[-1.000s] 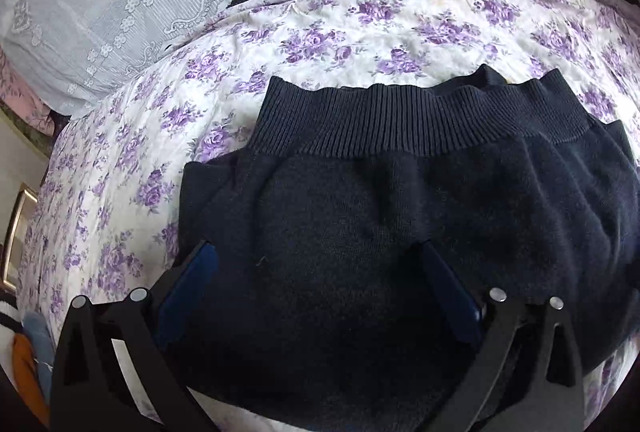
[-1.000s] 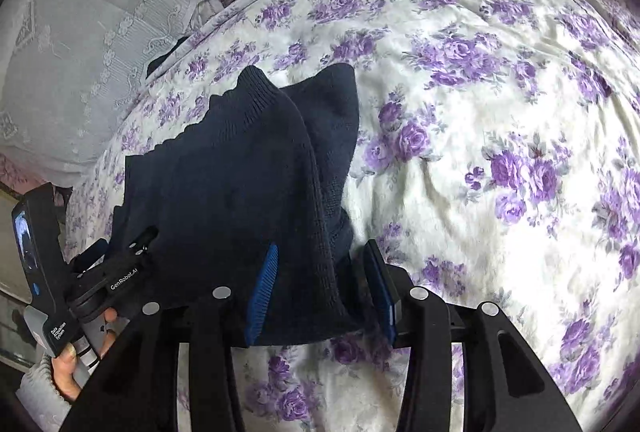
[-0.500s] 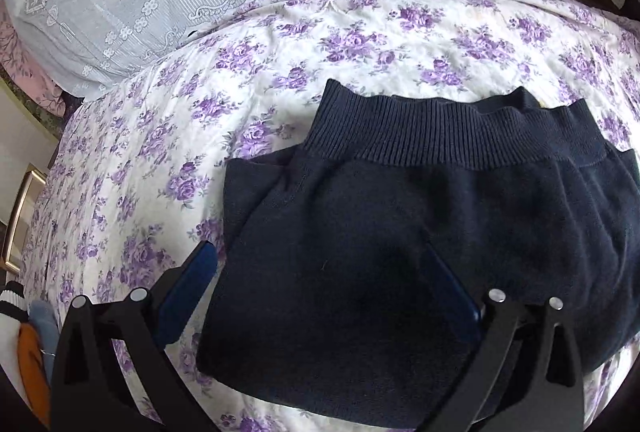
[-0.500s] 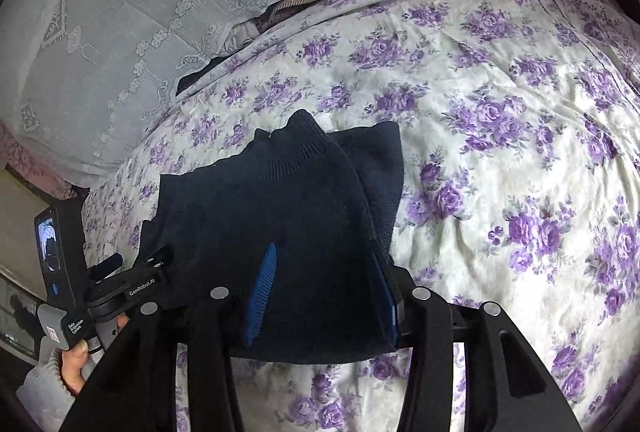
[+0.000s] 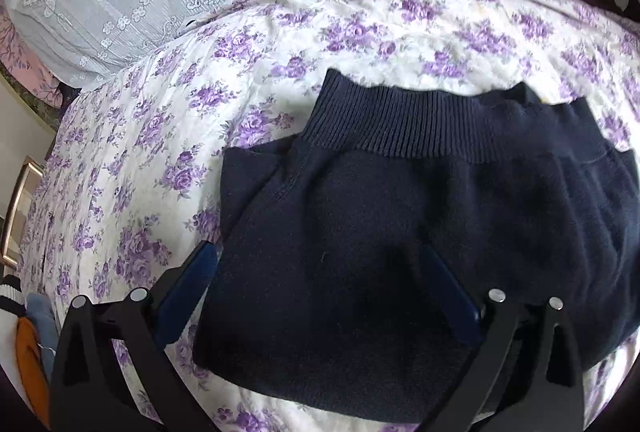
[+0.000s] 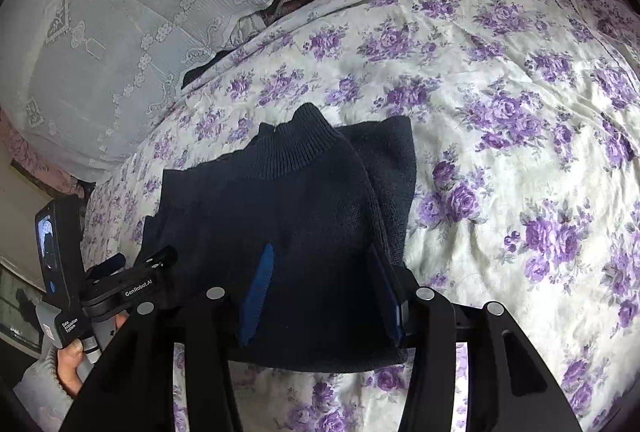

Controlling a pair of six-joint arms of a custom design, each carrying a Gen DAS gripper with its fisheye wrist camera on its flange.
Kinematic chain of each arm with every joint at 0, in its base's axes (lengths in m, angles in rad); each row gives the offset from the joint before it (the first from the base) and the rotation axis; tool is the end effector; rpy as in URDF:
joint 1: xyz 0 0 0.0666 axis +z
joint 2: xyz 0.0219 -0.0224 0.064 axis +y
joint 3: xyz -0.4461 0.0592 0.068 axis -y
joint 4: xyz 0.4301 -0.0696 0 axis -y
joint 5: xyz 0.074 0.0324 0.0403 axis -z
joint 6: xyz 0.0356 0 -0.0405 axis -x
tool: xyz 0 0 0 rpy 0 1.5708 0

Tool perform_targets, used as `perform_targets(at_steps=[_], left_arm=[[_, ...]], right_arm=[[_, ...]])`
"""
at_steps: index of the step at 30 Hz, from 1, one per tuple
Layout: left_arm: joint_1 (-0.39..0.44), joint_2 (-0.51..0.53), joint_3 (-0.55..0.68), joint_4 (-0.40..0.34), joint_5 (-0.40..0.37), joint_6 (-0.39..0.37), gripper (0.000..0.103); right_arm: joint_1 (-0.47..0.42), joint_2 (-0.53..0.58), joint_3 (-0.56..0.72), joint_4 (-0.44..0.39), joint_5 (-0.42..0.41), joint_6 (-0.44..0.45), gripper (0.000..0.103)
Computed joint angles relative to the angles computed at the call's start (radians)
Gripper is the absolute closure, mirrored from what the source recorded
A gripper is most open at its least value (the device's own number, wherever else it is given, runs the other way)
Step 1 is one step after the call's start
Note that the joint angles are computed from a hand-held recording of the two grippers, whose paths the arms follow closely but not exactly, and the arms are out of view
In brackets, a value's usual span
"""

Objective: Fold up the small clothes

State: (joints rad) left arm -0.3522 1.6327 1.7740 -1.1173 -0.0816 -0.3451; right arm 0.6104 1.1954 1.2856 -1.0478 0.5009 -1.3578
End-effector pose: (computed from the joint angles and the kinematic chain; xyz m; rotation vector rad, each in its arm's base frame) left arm 0.5681 -0.2061 0.5414 0.8395 2.4026 0.1011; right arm 0.3463 0.2209 0.5231 1.0494 2.1477 0.2907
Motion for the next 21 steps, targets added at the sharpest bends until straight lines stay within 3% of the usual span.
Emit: perform_targets(at_steps=[4, 9, 13, 21], left_arm=[[-0.014, -0.016, 0.007, 0.015, 0.024, 0.010, 0.004], [-0.045, -0.011, -0.002, 0.013, -0.010, 0.000, 0.004], [-0.058, -0.010, -0.046, 0.030, -0.063, -0.023, 0.004], [-0.061, -0.031, -0.104, 0.112, -0.068, -0.042, 0.004]], right_arm=[[-0.003, -0.052, -0.035, 0.006, 0.027, -0.032, 0.048], [-0.024, -0.109, -0.107, 0.064, 0.007, -0.087, 0.047], [-0.037, -0.112, -0.139, 0.113, -0.020, -0.093, 0.047], [-0.081, -0.078, -0.170, 0.219, -0.073, -0.050, 0.047]])
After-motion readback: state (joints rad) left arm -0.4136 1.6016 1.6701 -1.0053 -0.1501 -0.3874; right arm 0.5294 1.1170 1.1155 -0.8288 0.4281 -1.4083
